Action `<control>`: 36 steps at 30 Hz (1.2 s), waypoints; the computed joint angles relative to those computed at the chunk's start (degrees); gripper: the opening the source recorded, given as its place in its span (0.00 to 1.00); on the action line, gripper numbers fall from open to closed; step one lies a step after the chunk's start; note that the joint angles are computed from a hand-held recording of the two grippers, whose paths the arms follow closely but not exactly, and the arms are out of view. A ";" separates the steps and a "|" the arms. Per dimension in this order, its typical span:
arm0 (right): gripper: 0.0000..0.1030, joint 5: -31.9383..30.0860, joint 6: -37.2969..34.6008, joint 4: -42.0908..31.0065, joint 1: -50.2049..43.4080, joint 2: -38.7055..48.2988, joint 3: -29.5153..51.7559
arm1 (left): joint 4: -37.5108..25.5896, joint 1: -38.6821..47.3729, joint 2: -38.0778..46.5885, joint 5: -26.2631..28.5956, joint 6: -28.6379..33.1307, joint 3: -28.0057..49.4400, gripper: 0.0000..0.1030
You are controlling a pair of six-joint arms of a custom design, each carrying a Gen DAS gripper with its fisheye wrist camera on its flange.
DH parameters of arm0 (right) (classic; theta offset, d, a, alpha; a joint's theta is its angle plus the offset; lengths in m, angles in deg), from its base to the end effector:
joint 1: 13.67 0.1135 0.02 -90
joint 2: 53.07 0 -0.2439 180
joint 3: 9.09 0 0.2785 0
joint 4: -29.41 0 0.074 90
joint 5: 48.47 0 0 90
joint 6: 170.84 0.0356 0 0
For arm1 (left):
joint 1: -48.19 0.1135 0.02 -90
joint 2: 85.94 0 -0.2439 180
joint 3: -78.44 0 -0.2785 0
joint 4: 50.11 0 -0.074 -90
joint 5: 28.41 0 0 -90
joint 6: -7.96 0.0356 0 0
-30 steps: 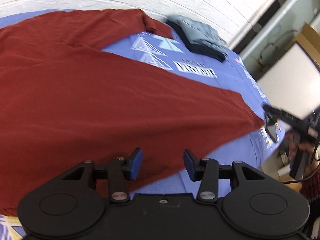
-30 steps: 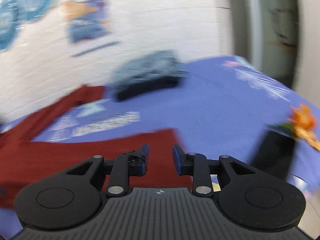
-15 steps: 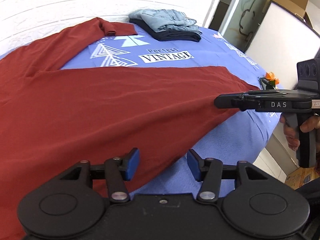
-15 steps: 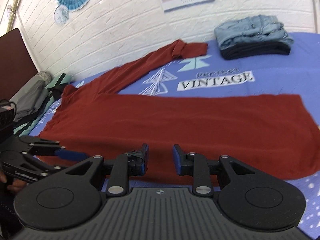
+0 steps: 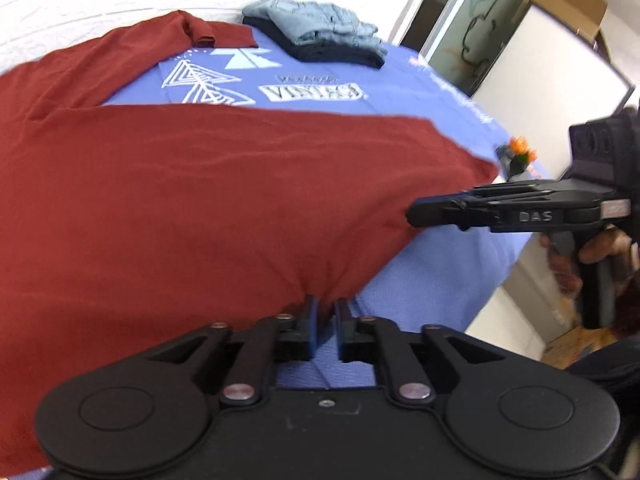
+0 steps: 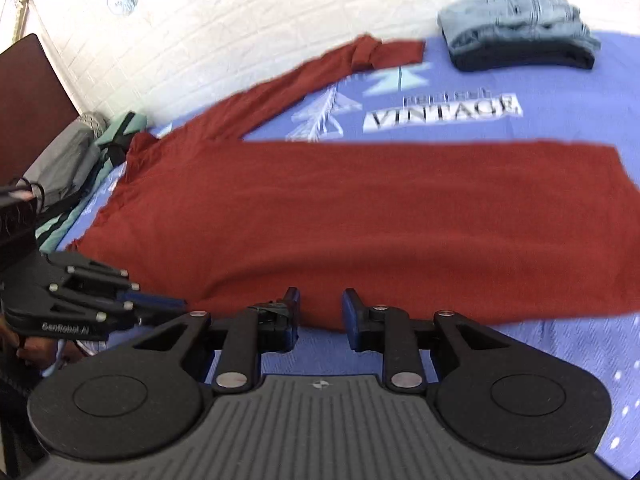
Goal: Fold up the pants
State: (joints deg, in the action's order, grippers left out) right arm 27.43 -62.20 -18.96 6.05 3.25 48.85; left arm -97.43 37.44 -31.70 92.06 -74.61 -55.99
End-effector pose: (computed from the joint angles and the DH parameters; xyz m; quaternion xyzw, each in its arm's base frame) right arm 0.2206 0.0883 0.2453 -0.0539 0.9221 0.2279 0.3080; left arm 0.2043 -0.0572 0.1827 0.2217 0.8989 -0.2594 0.2748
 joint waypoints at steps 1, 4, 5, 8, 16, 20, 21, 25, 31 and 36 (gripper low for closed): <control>0.42 -0.27 0.03 1.12 0.23 0.38 0.19 | -0.42 1.07 -1.03 1.18 -0.33 0.04 0.33; 0.42 -1.49 -0.20 5.25 1.42 3.20 0.89 | -0.26 3.59 -4.05 1.75 -2.02 0.07 0.52; 0.42 -1.65 -0.29 6.13 2.06 4.49 1.25 | 0.36 3.73 -4.66 0.93 -2.82 -0.08 0.52; 0.41 -2.66 -0.85 5.28 4.00 8.41 2.47 | 0.82 4.37 -4.27 -0.63 -4.32 -0.20 0.52; 0.39 -2.21 -2.96 1.31 2.25 3.11 1.48 | 0.18 16.67 -6.91 0.50 -7.97 -1.70 0.72; 0.43 1.61 2.58 7.09 1.62 2.95 -0.22 | 1.09 19.83 -5.23 -1.05 -9.80 -1.06 0.72; 0.45 2.88 3.79 8.02 1.78 3.71 -0.36 | 0.97 20.04 -5.20 -2.15 -9.92 -1.30 0.72; 0.46 1.04 2.51 4.07 0.32 4.74 -1.00 | -4.38 23.29 -3.97 -0.25 -4.72 -1.03 0.72; 0.49 -0.30 -5.75 -0.76 -3.68 5.01 3.99 | -5.49 28.09 -6.06 2.57 -3.82 1.80 0.90; 0.64 -0.04 -6.11 4.53 -8.47 10.33 9.61 | 4.58 31.88 0.34 -7.11 -9.98 8.09 1.00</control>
